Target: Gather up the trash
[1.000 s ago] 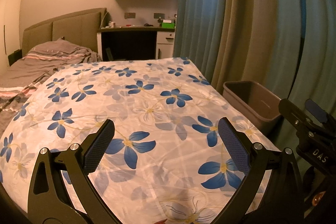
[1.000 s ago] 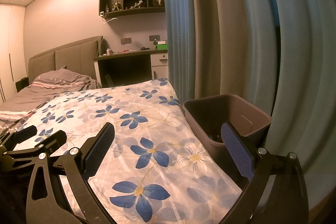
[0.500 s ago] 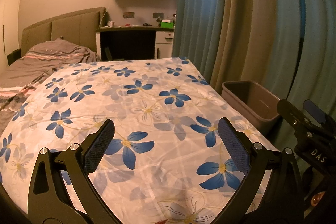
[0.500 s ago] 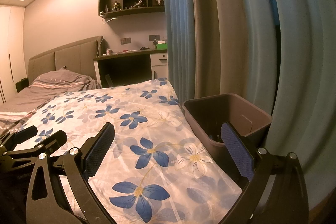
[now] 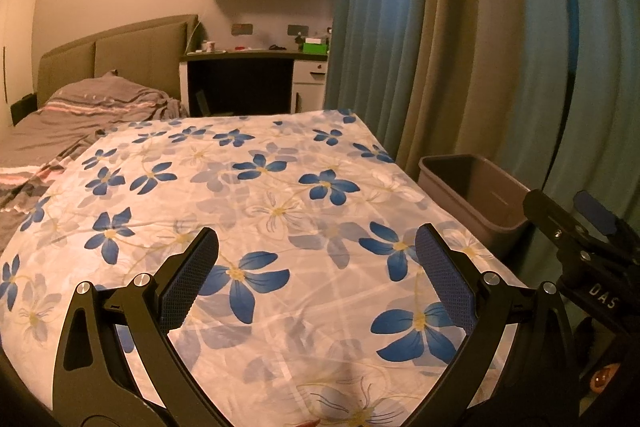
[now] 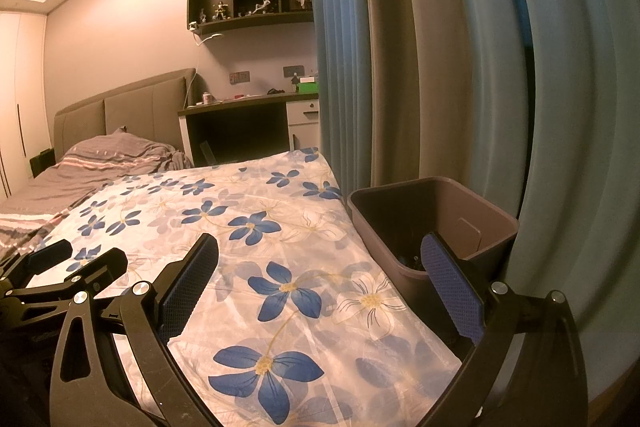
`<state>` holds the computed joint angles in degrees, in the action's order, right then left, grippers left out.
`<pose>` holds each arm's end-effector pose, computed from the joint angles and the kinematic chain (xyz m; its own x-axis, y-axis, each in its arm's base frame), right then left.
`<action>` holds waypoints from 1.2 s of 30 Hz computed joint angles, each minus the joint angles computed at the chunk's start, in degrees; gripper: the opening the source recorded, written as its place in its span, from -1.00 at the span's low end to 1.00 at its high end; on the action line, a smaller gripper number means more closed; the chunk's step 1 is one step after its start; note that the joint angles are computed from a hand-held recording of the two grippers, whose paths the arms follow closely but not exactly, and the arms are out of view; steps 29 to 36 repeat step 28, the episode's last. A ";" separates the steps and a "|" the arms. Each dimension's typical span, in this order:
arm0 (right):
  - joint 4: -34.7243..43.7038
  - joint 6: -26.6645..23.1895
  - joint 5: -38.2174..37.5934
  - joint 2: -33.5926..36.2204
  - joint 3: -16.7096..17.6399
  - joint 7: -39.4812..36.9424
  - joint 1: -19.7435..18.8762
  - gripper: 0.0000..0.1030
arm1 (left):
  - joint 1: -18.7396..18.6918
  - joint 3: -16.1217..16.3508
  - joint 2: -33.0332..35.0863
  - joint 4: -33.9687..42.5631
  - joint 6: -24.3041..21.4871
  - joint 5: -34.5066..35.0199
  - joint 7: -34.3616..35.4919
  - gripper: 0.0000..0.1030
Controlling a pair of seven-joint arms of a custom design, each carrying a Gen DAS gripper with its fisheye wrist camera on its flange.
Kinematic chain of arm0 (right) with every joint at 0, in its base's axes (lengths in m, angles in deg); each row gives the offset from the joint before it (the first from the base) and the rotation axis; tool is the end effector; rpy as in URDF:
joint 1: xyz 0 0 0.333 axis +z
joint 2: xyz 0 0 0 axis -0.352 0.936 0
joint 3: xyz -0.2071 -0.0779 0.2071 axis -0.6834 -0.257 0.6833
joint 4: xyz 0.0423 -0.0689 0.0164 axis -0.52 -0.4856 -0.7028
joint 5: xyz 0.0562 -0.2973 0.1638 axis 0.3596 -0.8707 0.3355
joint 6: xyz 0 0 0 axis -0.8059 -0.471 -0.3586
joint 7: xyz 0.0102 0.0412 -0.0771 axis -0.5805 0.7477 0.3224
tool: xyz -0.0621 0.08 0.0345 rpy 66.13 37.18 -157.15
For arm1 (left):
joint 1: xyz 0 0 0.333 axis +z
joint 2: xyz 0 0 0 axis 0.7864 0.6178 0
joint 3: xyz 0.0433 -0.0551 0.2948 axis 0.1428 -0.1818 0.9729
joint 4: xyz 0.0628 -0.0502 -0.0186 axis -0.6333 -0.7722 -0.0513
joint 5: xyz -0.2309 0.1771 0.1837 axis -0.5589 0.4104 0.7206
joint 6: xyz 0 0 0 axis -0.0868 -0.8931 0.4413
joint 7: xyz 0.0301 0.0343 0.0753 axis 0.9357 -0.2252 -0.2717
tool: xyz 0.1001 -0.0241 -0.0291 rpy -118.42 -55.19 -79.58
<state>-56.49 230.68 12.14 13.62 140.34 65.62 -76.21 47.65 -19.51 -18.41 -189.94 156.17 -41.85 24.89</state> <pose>0.4421 0.2047 0.5487 -0.0573 -0.9967 -0.0582 -0.3188 0.0735 -0.9450 0.4943 -0.1005 0.5329 -0.1603 -0.9850 0.0631 -0.4444 0.0149 -0.8957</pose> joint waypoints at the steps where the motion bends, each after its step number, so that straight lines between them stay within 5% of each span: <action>1: 0.02 -0.09 0.07 -0.08 0.03 0.04 0.04 0.89 | -0.70 0.60 -0.06 -0.10 0.09 0.27 -0.24 0.89; 5: -0.05 -0.04 0.12 -0.08 -0.04 0.01 0.11 0.89 | 2.42 -3.50 -0.35 -0.48 0.35 -1.61 0.95 0.88; 9: -0.08 0.05 0.07 0.11 -0.14 -0.13 0.10 0.89 | 0.48 -1.33 -0.20 -0.37 0.39 -0.61 0.27 0.82; 14: -0.14 0.16 0.06 0.19 -0.24 -0.30 0.13 0.89 | 2.78 -4.53 -0.95 -1.15 1.07 -2.05 1.34 0.75; 17: -0.18 0.19 0.14 0.36 -0.36 -0.39 0.28 0.89 | 0.55 -1.96 -1.60 -1.21 0.55 -1.36 0.80 0.75; 20: -0.21 0.26 0.23 0.30 -0.35 -0.42 0.24 0.89 | 6.61 -8.43 -2.16 -1.39 0.35 -3.76 1.91 0.75; 23: -0.20 0.26 0.28 0.37 -0.35 -0.53 0.25 0.89 | 7.78 -9.41 -2.73 -1.47 -0.09 -4.04 1.94 0.79; 28: -0.17 -0.04 0.78 -0.42 -0.14 0.00 0.28 0.89 | 18.68 -20.00 -4.26 -1.38 -1.33 -4.41 0.88 0.80; 36: -0.17 -0.04 0.78 -0.42 -0.14 0.00 0.28 0.89 | 18.68 -20.00 -4.26 -1.38 -1.33 -4.41 0.88 0.80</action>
